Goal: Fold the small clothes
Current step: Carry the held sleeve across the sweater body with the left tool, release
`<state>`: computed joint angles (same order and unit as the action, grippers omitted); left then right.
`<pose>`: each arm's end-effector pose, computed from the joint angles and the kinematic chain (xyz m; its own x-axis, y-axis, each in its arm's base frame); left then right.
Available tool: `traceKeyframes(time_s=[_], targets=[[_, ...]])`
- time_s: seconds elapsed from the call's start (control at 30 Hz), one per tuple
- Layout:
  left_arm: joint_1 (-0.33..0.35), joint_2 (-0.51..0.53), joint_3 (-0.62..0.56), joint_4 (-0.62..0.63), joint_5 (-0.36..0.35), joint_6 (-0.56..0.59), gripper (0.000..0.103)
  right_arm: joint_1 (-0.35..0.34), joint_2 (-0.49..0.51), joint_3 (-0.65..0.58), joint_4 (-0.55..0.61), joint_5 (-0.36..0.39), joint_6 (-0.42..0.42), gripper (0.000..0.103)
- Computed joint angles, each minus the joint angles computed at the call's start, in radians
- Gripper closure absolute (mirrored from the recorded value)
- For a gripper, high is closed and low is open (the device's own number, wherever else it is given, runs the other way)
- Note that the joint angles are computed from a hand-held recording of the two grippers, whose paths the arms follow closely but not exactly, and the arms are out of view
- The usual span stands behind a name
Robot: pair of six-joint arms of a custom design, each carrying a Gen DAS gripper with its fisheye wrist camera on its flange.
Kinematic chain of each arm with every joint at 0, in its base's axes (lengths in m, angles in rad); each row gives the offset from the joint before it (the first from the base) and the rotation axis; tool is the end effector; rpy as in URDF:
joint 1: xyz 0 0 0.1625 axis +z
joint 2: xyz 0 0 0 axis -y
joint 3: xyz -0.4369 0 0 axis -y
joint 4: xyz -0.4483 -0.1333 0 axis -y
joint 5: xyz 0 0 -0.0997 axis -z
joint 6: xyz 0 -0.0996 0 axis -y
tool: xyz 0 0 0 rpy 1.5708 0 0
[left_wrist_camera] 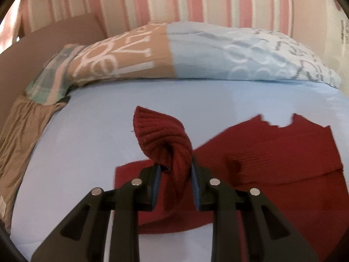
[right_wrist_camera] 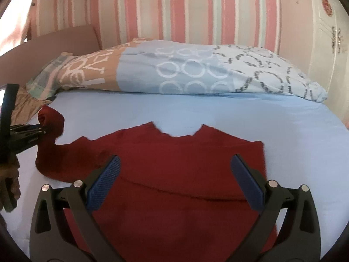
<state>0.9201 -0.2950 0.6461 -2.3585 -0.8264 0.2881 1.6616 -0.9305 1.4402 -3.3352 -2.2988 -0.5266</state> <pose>-0.4219 -0.8857 0.1111 -0.5715 0.4135 -0.7088 0.7419 0.6295 -0.2310 0.1351 -0.7448 0.3658 -0.6781 0.3304 0.6565 -0.4268 0.5501 -0.7177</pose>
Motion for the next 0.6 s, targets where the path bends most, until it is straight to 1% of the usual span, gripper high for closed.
traceKeyframes(time_s=[0.13,0.27,0.4,0.53,0.6], targets=[[-0.025,0.023,-0.015,0.011,-0.039,-0.015,0.078,-0.016,-0.016,-0.002,-0.01,-0.036,0.008,0.003],[-0.043,0.025,-0.003,0.014,-0.064,-0.038,0.078,-0.034,-0.035,0.003,-0.037,-0.063,0.017,0.003],[-0.062,0.021,0.027,0.014,-0.071,-0.059,0.078,-0.051,-0.047,0.002,-0.068,-0.096,0.004,0.003],[-0.078,0.019,0.045,0.017,-0.074,-0.066,0.078,-0.069,-0.063,0.008,-0.075,-0.109,0.006,0.003],[-0.086,0.018,0.055,0.016,-0.078,-0.07,0.078,-0.076,-0.062,0.003,-0.085,-0.126,-0.001,0.003]])
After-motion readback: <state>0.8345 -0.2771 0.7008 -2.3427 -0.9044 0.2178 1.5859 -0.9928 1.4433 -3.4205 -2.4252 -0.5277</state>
